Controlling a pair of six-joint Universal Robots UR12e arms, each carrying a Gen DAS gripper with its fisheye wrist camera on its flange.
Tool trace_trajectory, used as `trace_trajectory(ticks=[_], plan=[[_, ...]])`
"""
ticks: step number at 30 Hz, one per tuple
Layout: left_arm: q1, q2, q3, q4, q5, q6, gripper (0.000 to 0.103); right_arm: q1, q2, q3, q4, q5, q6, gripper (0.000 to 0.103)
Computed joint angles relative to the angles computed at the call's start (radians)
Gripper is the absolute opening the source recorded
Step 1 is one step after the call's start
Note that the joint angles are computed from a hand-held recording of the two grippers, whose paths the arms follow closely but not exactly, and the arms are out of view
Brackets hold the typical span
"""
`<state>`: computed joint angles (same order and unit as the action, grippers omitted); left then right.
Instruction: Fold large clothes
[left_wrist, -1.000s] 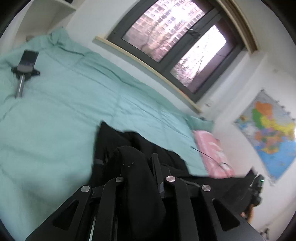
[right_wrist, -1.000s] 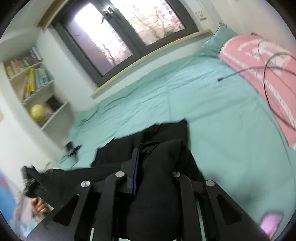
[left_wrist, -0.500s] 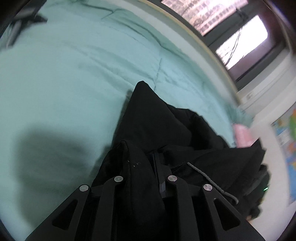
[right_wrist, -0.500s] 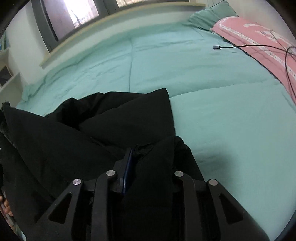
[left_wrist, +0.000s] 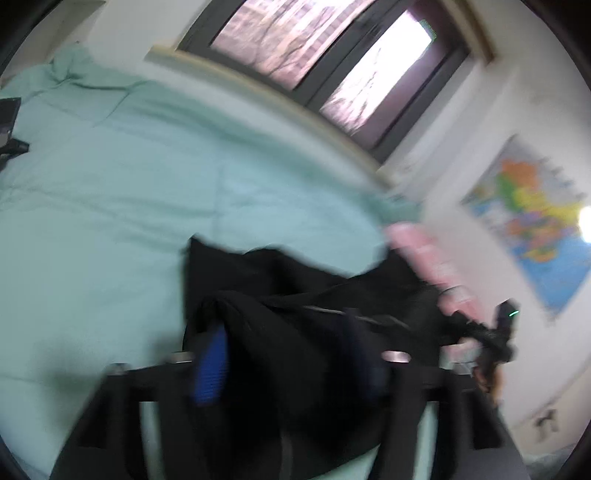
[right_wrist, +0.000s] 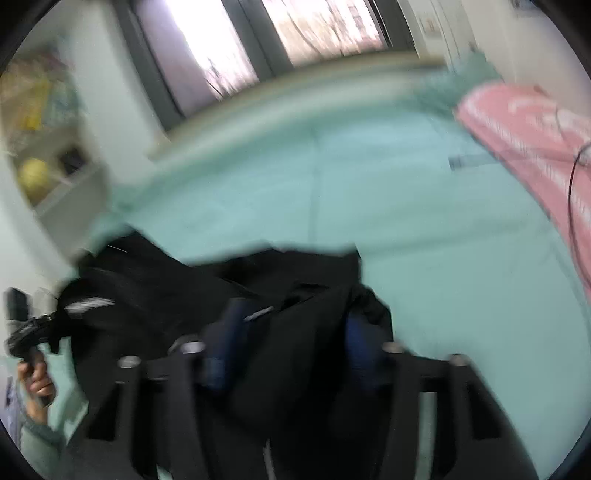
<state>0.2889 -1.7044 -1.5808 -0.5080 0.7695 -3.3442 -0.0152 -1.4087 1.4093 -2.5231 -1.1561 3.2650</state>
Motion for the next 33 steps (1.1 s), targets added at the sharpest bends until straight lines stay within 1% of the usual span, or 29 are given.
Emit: trace_trajectory(ticks=[1, 2, 3, 4, 5, 6, 7, 8, 10, 11, 12, 13, 14, 16, 18, 19, 20, 21, 22, 23, 25, 26, 27, 28, 29, 30, 32, 33], plan=[[0.018, 0.011, -0.019, 0.071, -0.039, -0.043, 0.081, -0.007, -0.017, 0.017, -0.046, 0.006, 0.013, 0.094], [0.035, 0.018, -0.04, 0.162, -0.071, -0.088, 0.083, -0.016, -0.038, 0.044, -0.121, 0.001, 0.032, 0.099], [0.036, 0.018, -0.04, 0.21, -0.075, -0.116, 0.083, -0.021, -0.049, 0.061, -0.171, -0.001, 0.046, 0.102], [0.037, 0.02, -0.04, 0.217, -0.063, -0.118, 0.083, -0.021, -0.051, 0.062, -0.182, -0.001, 0.05, 0.102], [0.03, 0.022, -0.035, 0.182, -0.02, -0.097, 0.083, -0.02, -0.049, 0.056, -0.162, 0.002, 0.042, 0.102], [0.015, 0.021, -0.022, 0.119, 0.042, -0.062, 0.083, -0.013, -0.036, 0.036, -0.104, -0.007, 0.014, 0.102], [0.003, 0.014, -0.007, 0.069, 0.085, -0.037, 0.083, -0.001, -0.023, 0.018, -0.062, -0.04, -0.01, 0.102], [-0.014, 0.001, 0.015, 0.001, 0.139, -0.003, 0.083, 0.017, -0.004, -0.007, -0.012, -0.09, -0.042, 0.102], [-0.046, -0.03, 0.063, -0.113, 0.228, 0.053, 0.083, 0.037, 0.029, -0.037, 0.047, -0.139, -0.094, 0.102], [-0.053, -0.044, 0.079, -0.13, 0.255, 0.062, 0.082, 0.044, 0.047, -0.054, 0.071, -0.161, -0.107, 0.102], [-0.057, -0.058, 0.089, -0.12, 0.27, 0.061, 0.082, 0.046, 0.066, -0.073, 0.096, -0.17, -0.107, 0.102], [-0.059, -0.074, 0.099, -0.1, 0.272, 0.056, 0.082, 0.044, 0.078, -0.083, 0.111, -0.163, -0.101, 0.102], [-0.059, -0.092, 0.119, -0.11, 0.265, 0.053, 0.083, 0.035, 0.09, -0.091, 0.125, -0.14, -0.095, 0.102], [-0.054, -0.127, 0.168, -0.178, 0.235, 0.045, 0.083, 0.022, 0.113, -0.112, 0.134, -0.094, -0.088, 0.102], [-0.046, -0.163, 0.211, -0.223, 0.182, 0.044, 0.083, 0.017, 0.139, -0.141, 0.145, -0.074, -0.102, 0.102], [-0.045, -0.178, 0.224, -0.226, 0.167, 0.04, 0.083, 0.014, 0.15, -0.155, 0.151, -0.072, -0.108, 0.102], [-0.037, -0.191, 0.234, -0.231, 0.127, 0.037, 0.083, 0.011, 0.162, -0.168, 0.157, -0.067, -0.112, 0.102], [-0.026, -0.206, 0.243, -0.243, 0.052, 0.04, 0.083, 0.005, 0.179, -0.186, 0.169, -0.041, -0.12, 0.102], [-0.019, -0.221, 0.251, -0.251, -0.007, 0.045, 0.083, 0.0, 0.191, -0.2, 0.182, -0.014, -0.122, 0.102], [-0.014, -0.238, 0.262, -0.259, -0.067, 0.047, 0.083, -0.007, 0.207, -0.218, 0.206, 0.028, -0.125, 0.102], [-0.013, -0.263, 0.28, -0.267, -0.137, 0.041, 0.082, -0.019, 0.246, -0.263, 0.284, 0.137, -0.124, 0.102], [-0.02, -0.273, 0.29, -0.246, -0.134, 0.013, 0.077, -0.025, 0.262, -0.279, 0.313, 0.195, -0.118, 0.094], [-0.027, -0.275, 0.294, -0.228, -0.116, -0.003, 0.048, -0.022, 0.27, -0.287, 0.323, 0.212, -0.115, 0.085], [-0.034, -0.273, 0.299, -0.234, -0.081, 0.008, 0.028, -0.013, 0.27, -0.289, 0.318, 0.186, -0.131, 0.054], [-0.044, -0.267, 0.307, -0.259, -0.028, 0.033, 0.011, 0.001, 0.258, -0.278, 0.281, 0.119, -0.163, 0.025], [-0.051, -0.258, 0.31, -0.257, 0.026, 0.036, 0.011, 0.015, 0.247, -0.268, 0.251, 0.048, -0.177, 0.025], [-0.07, -0.242, 0.311, -0.217, 0.132, 0.03, 0.011, 0.039, 0.218, -0.24, 0.179, -0.075, -0.203, 0.022], [-0.075, -0.239, 0.318, -0.202, 0.157, 0.01, 0.011, 0.046, 0.212, -0.239, 0.165, -0.113, -0.214, 0.021]])
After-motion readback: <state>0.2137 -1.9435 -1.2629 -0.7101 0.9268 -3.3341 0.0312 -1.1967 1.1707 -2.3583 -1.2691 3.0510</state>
